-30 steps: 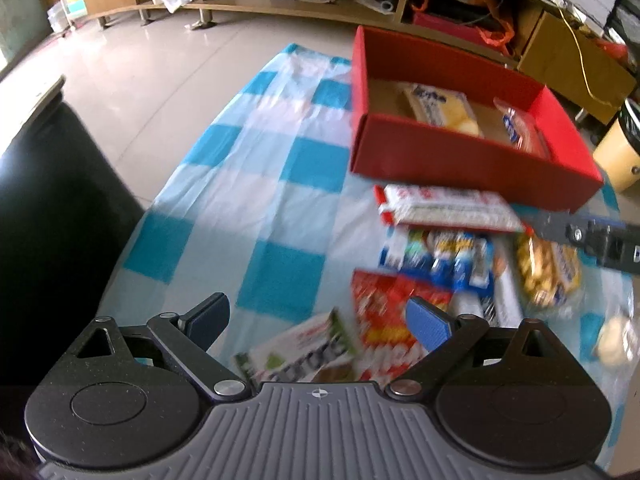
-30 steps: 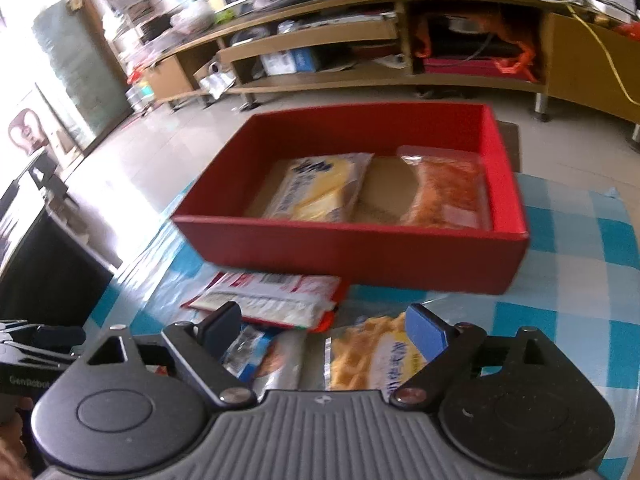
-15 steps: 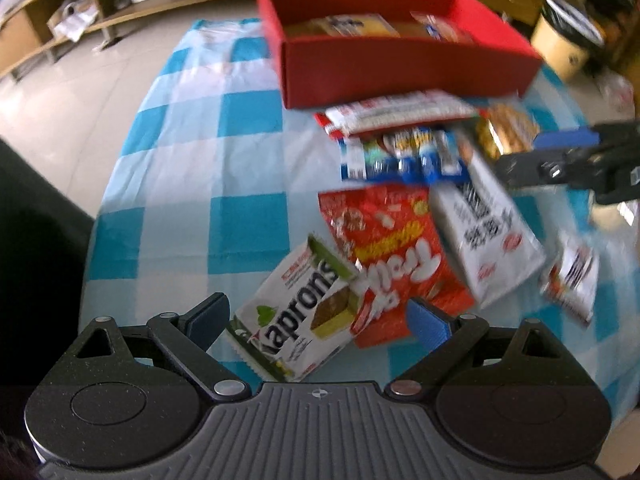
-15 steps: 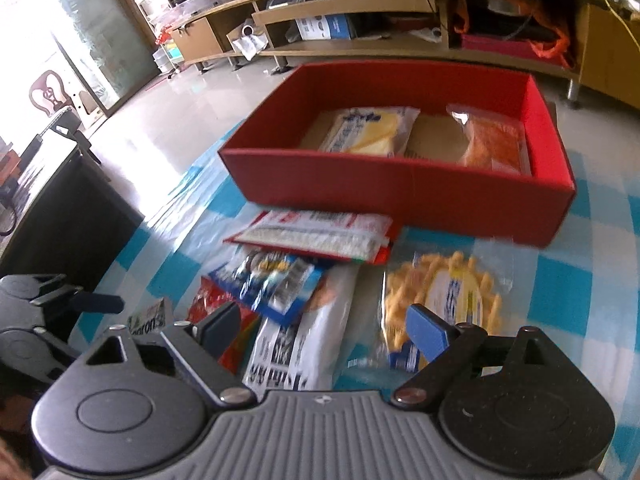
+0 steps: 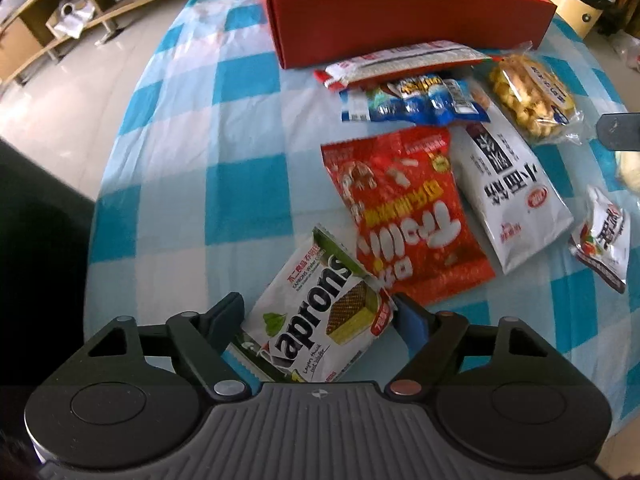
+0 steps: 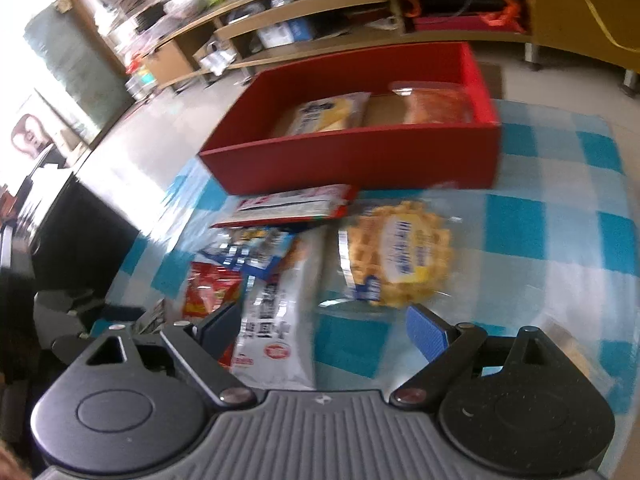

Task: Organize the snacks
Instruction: 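Grasp the green-white Kaprons wafer pack with the left tool while the right tool reaches toward the clear bun bag, then close the right tool on the round bun in the clear bag while the left tool holds the Kaprons pack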

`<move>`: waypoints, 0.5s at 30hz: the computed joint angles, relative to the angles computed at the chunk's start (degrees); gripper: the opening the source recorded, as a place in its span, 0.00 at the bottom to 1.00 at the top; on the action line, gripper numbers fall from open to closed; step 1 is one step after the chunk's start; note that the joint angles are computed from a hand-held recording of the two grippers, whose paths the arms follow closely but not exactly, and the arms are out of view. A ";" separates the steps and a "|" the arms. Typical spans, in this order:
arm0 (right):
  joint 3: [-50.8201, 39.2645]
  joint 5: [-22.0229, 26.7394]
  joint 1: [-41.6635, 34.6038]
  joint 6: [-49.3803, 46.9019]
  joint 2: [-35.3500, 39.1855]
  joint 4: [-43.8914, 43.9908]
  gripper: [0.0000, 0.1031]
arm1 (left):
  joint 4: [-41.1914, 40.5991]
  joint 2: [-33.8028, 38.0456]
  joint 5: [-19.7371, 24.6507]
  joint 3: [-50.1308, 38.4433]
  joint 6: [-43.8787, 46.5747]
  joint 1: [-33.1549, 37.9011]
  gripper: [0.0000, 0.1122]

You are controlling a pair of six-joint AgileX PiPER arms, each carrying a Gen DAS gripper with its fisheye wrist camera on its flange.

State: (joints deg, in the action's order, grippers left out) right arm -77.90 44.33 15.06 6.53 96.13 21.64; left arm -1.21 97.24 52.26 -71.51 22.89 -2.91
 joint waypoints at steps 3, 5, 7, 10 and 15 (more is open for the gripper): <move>2.35 0.79 -1.39 1.90 -1.85 -1.37 0.84 | -1.02 -1.71 0.42 0.56 -0.82 0.20 0.74; 3.82 1.25 -2.09 3.91 -2.63 -2.54 0.84 | -2.73 -2.64 0.71 0.51 -0.78 0.56 0.74; 5.03 2.06 -2.84 5.35 -2.97 -2.79 0.84 | -5.33 -3.29 1.80 -0.02 -0.14 1.22 0.74; 7.61 2.23 -2.96 4.92 -4.51 -1.07 0.84 | -8.78 -4.26 3.86 -0.52 0.71 1.98 0.74; 13.05 1.22 -0.19 9.67 -9.58 -0.98 0.84 | -13.14 -5.02 6.02 -0.64 2.96 3.38 0.74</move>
